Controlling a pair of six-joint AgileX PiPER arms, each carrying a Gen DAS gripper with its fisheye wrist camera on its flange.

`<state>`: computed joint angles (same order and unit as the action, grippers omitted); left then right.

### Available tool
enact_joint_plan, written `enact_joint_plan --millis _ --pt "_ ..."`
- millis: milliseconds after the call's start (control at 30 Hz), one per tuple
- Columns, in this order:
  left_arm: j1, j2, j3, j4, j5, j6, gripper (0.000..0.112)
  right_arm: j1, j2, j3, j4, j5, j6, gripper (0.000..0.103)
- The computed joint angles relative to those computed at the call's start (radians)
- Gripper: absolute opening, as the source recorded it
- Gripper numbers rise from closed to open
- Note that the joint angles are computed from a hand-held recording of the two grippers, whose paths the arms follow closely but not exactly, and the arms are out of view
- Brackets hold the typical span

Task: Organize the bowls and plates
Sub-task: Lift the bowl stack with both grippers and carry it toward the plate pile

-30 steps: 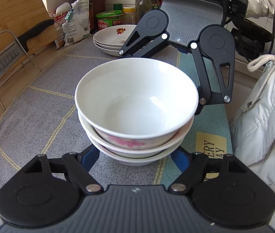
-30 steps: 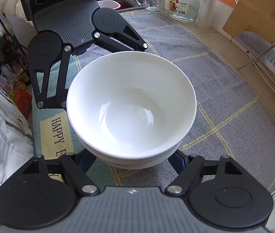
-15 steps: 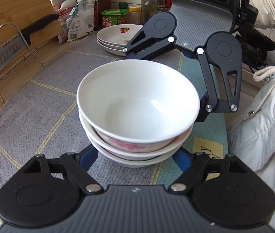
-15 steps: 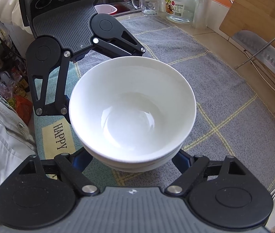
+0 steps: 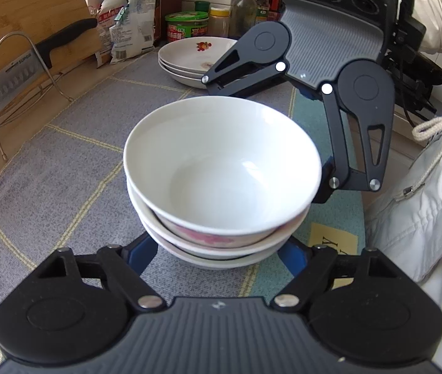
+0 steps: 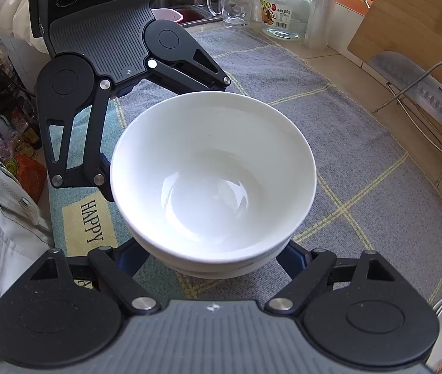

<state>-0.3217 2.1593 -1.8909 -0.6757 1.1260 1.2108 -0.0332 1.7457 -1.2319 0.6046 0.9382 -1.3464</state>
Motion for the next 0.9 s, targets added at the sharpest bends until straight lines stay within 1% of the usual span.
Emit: enact_joint_plan --millis 267,567,767,900 --pt "0.001 -0.009 0.022 -0.014 -0.019 0.027 0.083 -0.004 -0.032 0.035 0.016 -0.021 -0.017 0.090" --pt "-0.032 -0.007 -0.020 0.015 -0.022 -0.024 0.083 -0.045 -0.054 0.033 0.026 0.008 -0.052 0.090" --pt "-0.073 0.023 -0.126 0.053 0.008 -0.103 0.083 -0.100 -0.057 0.006 0.037 0.056 -0.085 0.090" --pt "-0.110 0.069 -0.254 0.085 0.052 -0.178 0.083 -0.152 -0.059 -0.019 0.041 0.099 -0.118 0.090"
